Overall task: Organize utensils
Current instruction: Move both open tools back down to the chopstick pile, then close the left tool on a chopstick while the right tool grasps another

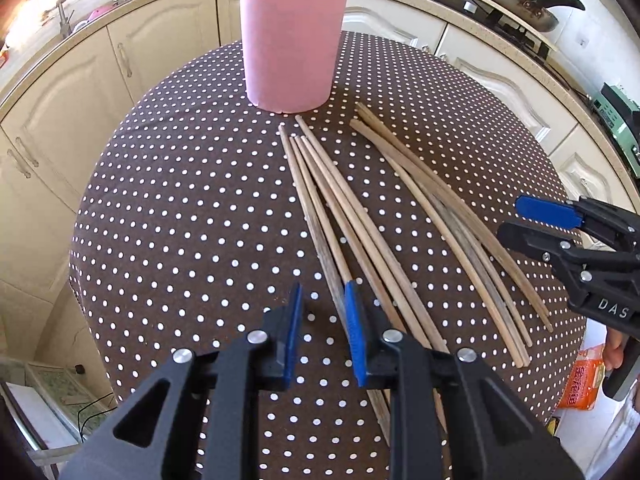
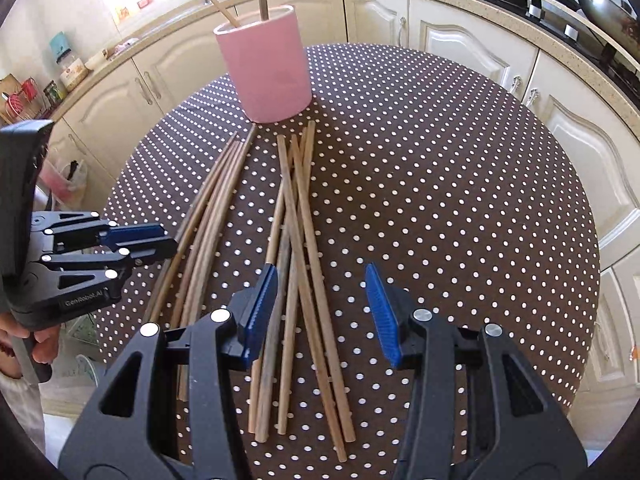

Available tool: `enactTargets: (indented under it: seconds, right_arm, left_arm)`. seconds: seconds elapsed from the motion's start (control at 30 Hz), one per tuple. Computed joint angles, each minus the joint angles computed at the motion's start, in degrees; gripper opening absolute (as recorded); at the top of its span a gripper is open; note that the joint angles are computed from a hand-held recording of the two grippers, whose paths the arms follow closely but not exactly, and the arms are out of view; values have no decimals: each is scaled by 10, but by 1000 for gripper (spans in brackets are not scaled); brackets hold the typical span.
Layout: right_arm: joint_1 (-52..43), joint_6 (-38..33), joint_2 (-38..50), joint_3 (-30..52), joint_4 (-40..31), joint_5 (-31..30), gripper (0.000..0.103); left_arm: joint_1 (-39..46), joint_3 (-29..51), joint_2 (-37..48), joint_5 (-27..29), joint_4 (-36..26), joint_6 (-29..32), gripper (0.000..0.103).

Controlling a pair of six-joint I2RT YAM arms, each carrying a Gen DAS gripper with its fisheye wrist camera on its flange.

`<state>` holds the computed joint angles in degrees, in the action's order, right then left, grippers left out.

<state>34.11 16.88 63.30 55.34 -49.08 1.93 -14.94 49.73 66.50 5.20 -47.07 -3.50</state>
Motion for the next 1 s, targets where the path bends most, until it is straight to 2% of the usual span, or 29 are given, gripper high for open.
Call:
enactTargets:
  seconds: [0.07, 0.17, 0.43, 0.5, 0.53, 1.0]
  right_arm:
    - [-7, -3, 9, 7, -5, -5, 45]
    - [-30, -15, 24, 18, -15, -27, 35]
    - [-42, -42, 54, 41, -35, -38, 34]
    - [-39, -44, 67, 46, -35, -35, 33]
    - [-35, -44, 72, 49, -35, -28, 33]
    - [-16, -58, 177, 115, -51, -2, 29]
  left_arm:
    - [-9, 8, 10, -11, -2, -10, 21]
    - [-21, 23, 27, -28, -7, -17, 21]
    - [-47, 38, 47, -53, -17, -18, 20]
    - [-56, 44, 60, -71, -16, -25, 10]
    - [-59, 47, 67, -80, -13, -24, 10]
    - [-13, 49, 81, -33, 4, 3, 7]
